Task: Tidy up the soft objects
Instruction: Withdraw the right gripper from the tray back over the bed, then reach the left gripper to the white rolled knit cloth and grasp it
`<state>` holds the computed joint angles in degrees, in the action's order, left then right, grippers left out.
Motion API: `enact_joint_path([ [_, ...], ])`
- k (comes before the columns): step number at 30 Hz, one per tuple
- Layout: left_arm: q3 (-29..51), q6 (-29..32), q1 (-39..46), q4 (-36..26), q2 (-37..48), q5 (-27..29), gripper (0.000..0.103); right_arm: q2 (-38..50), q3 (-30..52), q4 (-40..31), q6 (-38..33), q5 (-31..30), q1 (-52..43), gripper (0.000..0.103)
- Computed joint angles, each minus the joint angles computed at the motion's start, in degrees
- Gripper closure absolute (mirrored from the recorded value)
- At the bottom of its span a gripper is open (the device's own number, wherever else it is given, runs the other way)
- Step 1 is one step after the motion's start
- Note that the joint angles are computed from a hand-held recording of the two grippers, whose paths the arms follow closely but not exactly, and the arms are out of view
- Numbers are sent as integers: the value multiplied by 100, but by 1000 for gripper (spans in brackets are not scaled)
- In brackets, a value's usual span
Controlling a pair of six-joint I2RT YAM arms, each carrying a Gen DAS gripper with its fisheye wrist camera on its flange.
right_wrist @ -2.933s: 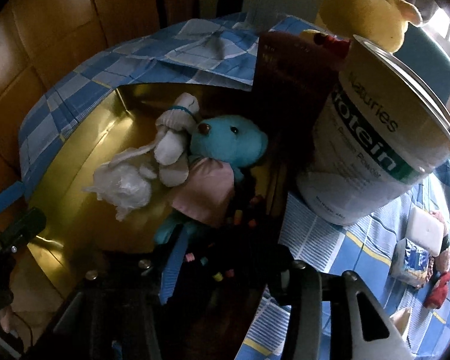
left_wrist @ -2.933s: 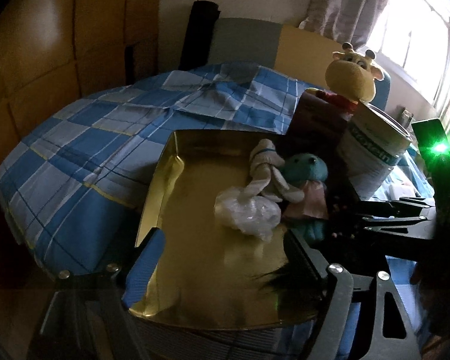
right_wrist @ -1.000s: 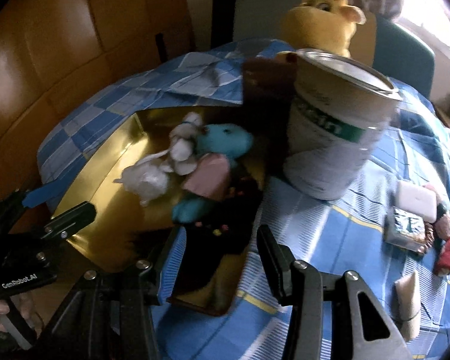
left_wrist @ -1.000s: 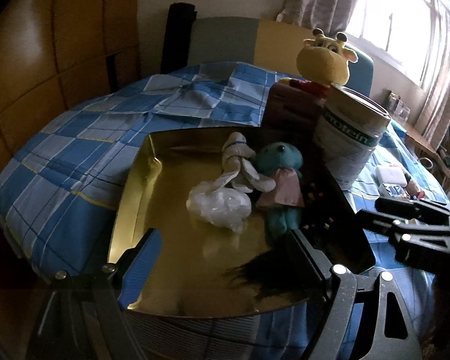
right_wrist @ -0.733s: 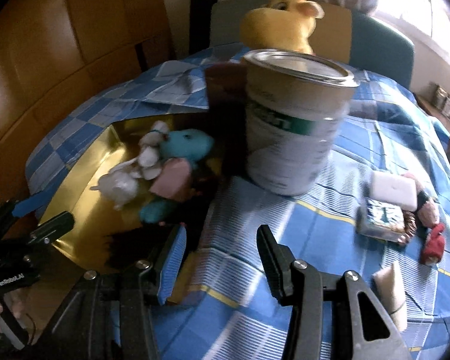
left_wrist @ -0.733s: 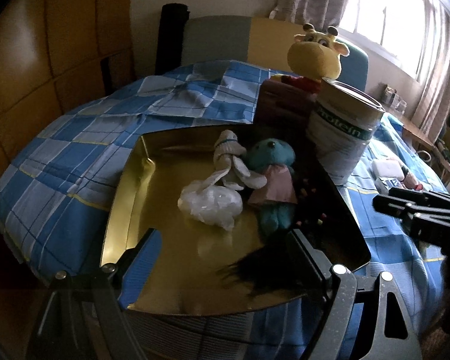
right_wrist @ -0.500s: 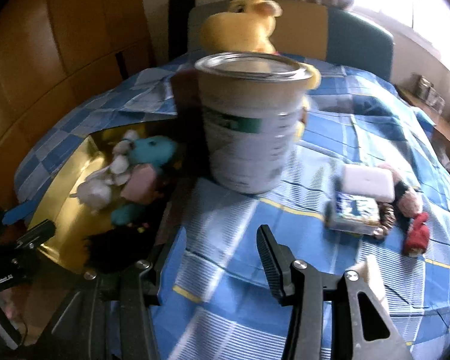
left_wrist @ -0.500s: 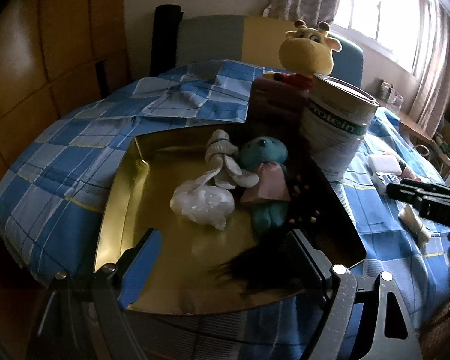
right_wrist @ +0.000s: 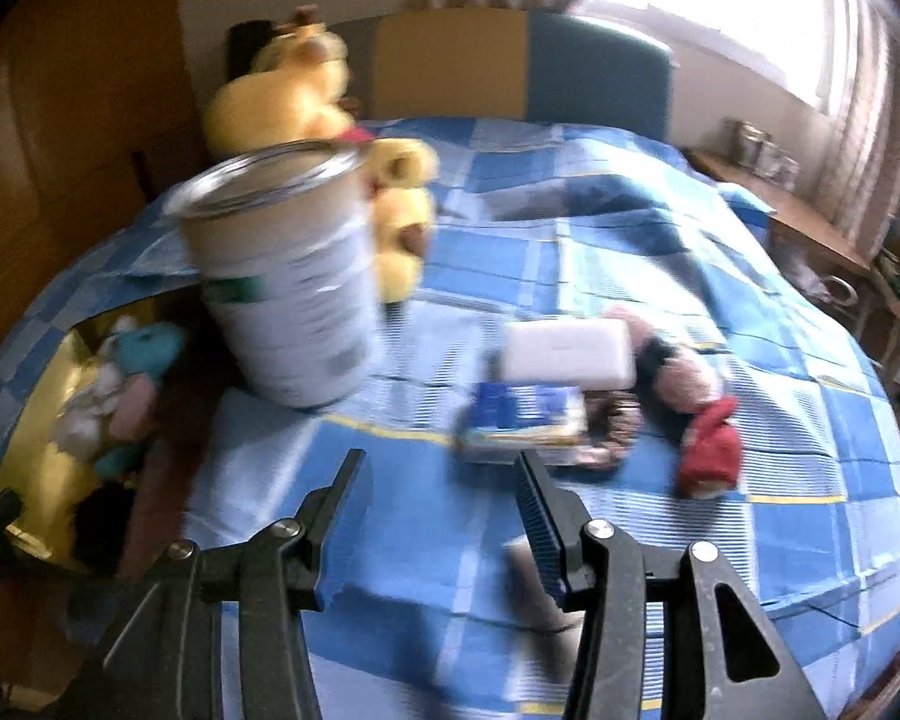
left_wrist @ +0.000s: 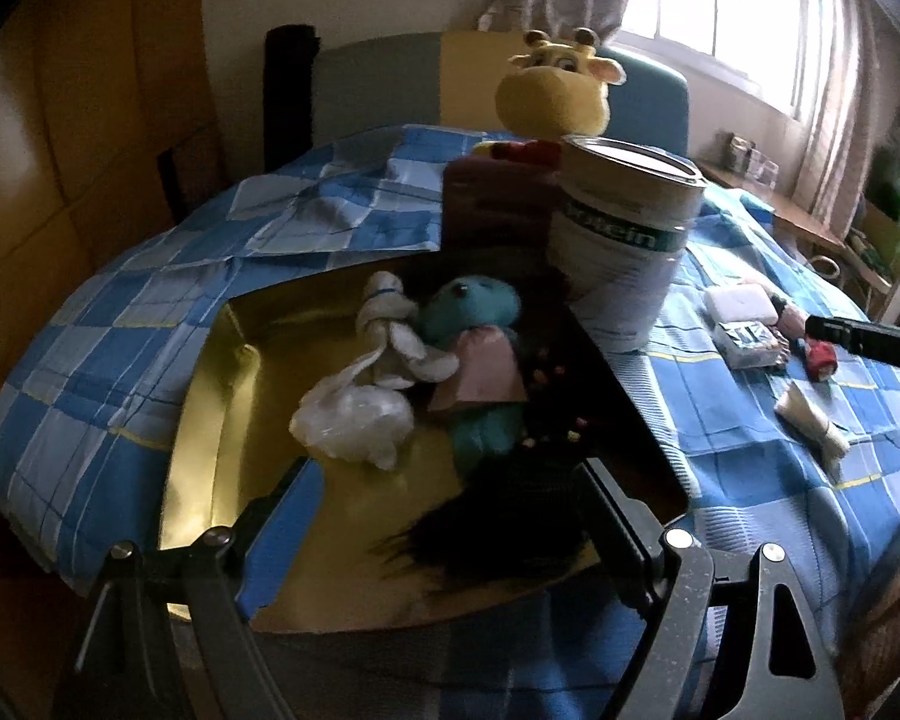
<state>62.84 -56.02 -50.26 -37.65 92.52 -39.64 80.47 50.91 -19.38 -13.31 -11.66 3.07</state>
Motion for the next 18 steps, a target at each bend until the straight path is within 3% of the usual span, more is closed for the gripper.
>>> enact_joint_path([
  [8, 651, 481, -108, 23, 527, 89, 17, 876, 445, 390, 129, -71, -1288, 54],
  [14, 1330, 1012, -157, 208, 1034, 306, 17, 1357, 900, 204, 1100, -633, -2088, 54],
  [18, 1819, 1328, -185, 377, 1425, 733, 18, 1529, 1048, 49, 1474, -816, -2374, 54],
])
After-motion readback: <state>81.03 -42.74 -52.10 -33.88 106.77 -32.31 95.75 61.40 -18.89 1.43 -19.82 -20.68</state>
